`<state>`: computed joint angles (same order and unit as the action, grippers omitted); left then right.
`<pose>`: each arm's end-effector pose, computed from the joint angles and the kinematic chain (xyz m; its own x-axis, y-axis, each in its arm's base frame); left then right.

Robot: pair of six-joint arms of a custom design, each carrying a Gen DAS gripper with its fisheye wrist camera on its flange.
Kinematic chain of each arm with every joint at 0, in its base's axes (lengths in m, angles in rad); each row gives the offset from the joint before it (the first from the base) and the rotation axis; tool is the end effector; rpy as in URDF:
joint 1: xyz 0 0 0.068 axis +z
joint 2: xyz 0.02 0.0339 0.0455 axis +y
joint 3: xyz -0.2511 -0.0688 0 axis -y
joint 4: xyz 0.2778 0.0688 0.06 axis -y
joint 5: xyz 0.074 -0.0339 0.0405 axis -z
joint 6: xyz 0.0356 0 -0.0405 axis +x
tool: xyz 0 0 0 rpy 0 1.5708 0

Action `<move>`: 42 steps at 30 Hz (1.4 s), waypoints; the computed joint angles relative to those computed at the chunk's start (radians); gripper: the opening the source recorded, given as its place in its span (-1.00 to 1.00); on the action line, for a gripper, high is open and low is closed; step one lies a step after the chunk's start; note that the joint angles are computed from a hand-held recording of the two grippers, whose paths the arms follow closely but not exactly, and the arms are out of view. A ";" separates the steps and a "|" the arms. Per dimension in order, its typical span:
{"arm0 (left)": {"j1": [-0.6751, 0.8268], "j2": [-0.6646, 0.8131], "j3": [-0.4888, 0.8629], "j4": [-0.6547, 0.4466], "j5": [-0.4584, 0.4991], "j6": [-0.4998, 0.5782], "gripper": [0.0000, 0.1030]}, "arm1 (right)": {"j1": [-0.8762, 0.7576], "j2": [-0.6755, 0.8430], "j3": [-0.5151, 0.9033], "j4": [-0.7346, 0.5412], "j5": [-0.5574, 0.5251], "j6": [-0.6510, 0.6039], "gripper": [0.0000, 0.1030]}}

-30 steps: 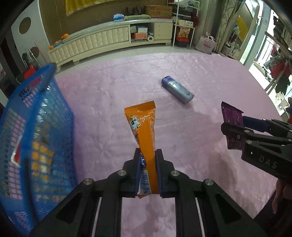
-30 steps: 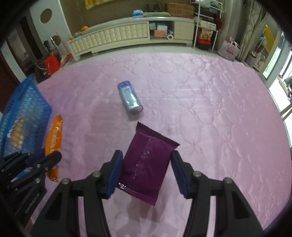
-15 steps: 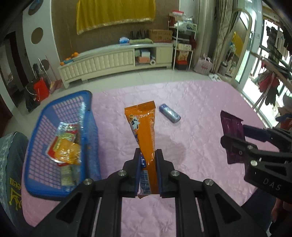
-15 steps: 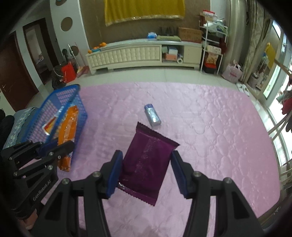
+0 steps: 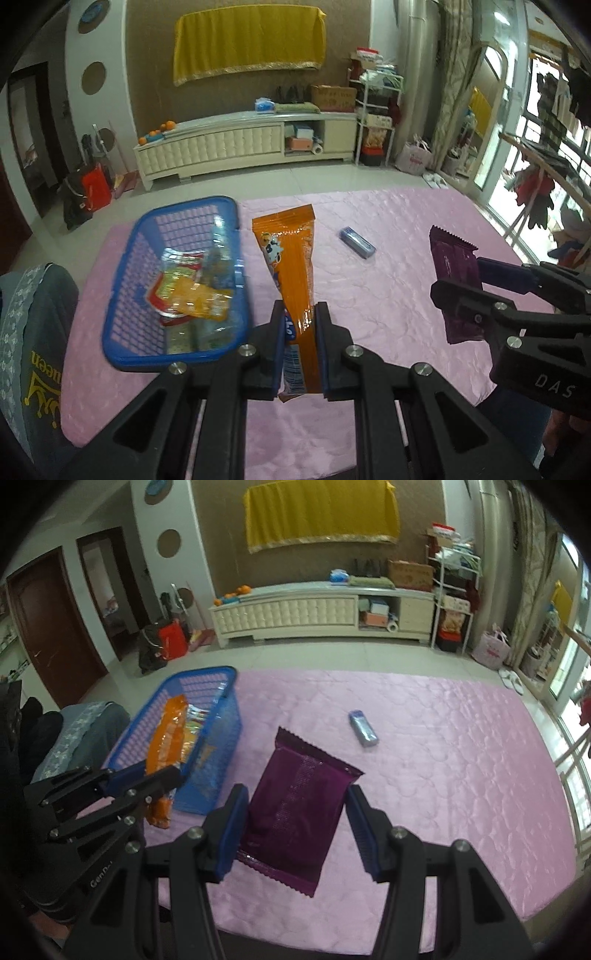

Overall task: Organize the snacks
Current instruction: 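Carry the candy bar to the basket with the left gripper while the right carries the purple bar, then open the left gripper over the basket while the right drops the purple bar in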

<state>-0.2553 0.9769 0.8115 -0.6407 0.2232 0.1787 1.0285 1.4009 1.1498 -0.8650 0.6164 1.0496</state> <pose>0.2289 -0.0679 0.2566 -0.6170 0.3402 -0.7097 0.5124 0.8581 -0.0341 0.1760 0.2522 0.2575 -0.7233 0.1707 -0.6691 0.1194 0.9853 0.1223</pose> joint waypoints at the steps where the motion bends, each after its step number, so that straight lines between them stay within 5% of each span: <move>1: 0.035 0.001 0.008 -0.006 0.019 0.014 -0.74 | -0.003 0.019 0.019 0.017 -0.004 -0.018 0.15; 16: 0.377 0.270 0.205 0.011 0.180 0.193 -0.74 | -0.099 0.359 0.312 0.231 -0.168 -0.243 0.15; 30: 0.354 0.531 0.293 0.071 0.151 0.151 -0.73 | -0.169 0.514 0.421 0.217 -0.236 -0.248 0.15; 36: 0.360 0.498 0.267 0.053 0.136 0.162 -0.03 | -0.160 0.496 0.413 0.209 -0.236 -0.230 0.15; 42: 0.402 0.425 0.253 0.035 0.150 0.167 0.22 | -0.123 0.463 0.414 0.212 -0.221 -0.226 0.15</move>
<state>0.1465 1.4016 1.0644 -0.6060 0.3727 0.3460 0.9056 1.8637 1.5634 -0.6529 0.3957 0.8240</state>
